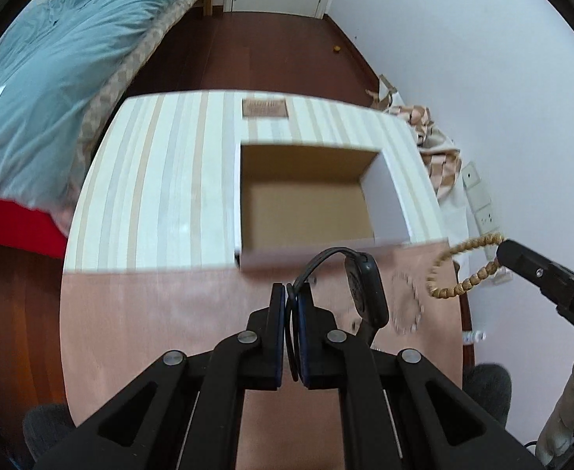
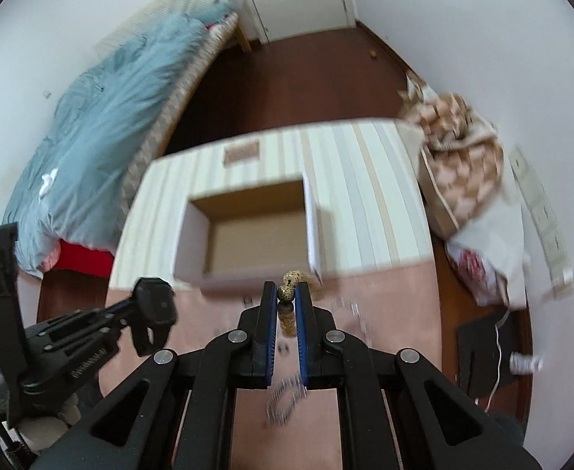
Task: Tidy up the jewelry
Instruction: 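Carry both into the white box and open both grippers to release them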
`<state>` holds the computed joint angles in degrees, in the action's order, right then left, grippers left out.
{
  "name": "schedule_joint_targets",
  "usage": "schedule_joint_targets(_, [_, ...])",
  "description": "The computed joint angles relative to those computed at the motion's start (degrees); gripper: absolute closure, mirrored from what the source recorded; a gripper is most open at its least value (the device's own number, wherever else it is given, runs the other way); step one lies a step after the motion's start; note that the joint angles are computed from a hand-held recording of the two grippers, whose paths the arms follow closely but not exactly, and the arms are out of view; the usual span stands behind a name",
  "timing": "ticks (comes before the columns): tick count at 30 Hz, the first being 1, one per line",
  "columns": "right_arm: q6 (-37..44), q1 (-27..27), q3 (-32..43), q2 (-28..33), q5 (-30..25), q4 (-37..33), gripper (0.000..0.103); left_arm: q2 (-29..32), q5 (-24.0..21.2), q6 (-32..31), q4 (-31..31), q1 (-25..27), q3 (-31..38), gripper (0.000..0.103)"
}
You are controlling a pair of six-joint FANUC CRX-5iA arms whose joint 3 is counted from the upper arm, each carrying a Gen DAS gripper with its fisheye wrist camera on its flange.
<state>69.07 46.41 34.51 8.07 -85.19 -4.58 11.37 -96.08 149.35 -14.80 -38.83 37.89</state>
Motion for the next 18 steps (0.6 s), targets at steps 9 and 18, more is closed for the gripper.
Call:
schedule_joint_targets(9, [2.52,-1.68,20.15,16.15,-5.33,-3.81,0.094,1.76,3.02,-6.05,4.39,8.55,-1.20,0.099])
schedule_joint_targets(18, [3.65,-2.69,33.93,28.36,-13.76,-7.10,0.094,4.58,4.90,-8.78,9.51,13.74,-2.57,0.092])
